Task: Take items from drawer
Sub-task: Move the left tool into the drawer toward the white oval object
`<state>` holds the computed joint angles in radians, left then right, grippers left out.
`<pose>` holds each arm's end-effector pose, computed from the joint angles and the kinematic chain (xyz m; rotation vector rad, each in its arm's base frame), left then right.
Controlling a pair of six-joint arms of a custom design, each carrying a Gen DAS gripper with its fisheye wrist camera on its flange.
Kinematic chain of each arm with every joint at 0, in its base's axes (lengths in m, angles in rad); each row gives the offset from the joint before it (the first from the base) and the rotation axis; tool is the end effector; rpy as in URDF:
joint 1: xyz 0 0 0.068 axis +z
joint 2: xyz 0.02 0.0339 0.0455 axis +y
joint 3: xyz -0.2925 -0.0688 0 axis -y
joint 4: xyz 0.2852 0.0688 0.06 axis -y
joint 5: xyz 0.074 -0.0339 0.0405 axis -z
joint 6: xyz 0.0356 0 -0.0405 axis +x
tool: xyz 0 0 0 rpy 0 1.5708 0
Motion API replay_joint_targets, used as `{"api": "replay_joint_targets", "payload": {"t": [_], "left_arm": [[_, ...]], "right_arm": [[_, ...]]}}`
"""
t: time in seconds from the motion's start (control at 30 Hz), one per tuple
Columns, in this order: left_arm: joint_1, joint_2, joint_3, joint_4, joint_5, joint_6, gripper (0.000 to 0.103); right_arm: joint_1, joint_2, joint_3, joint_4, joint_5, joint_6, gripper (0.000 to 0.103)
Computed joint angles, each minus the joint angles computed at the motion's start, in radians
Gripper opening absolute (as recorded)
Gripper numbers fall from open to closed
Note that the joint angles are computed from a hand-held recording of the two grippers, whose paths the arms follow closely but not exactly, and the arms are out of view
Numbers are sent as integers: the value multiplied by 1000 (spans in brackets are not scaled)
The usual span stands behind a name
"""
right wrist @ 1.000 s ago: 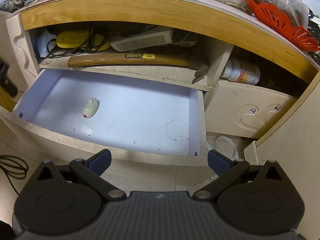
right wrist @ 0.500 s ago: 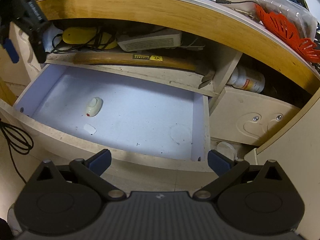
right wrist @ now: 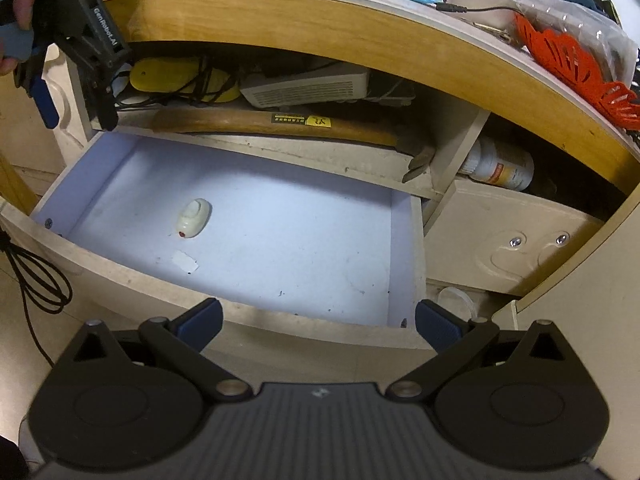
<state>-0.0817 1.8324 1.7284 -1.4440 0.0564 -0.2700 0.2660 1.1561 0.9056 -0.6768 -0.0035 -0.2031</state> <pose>0.3866 -0.0337 0.3166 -0.2930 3.1139 -0.0931 0.2499 0.0682 0.2810 -0.5820 2.4296 0.0306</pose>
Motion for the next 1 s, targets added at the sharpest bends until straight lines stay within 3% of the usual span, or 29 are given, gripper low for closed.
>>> {"api": "replay_joint_targets", "payload": {"t": [0.37,1.0], "left_arm": [[-32,-4,-11,13,-23,-42,95],[-165,123,129,10,-18,-126,95]], "right_arm": [[9,-7,-2,-4,3,8,103],[-17,-13,-4,-7,-11,6,103]]}}
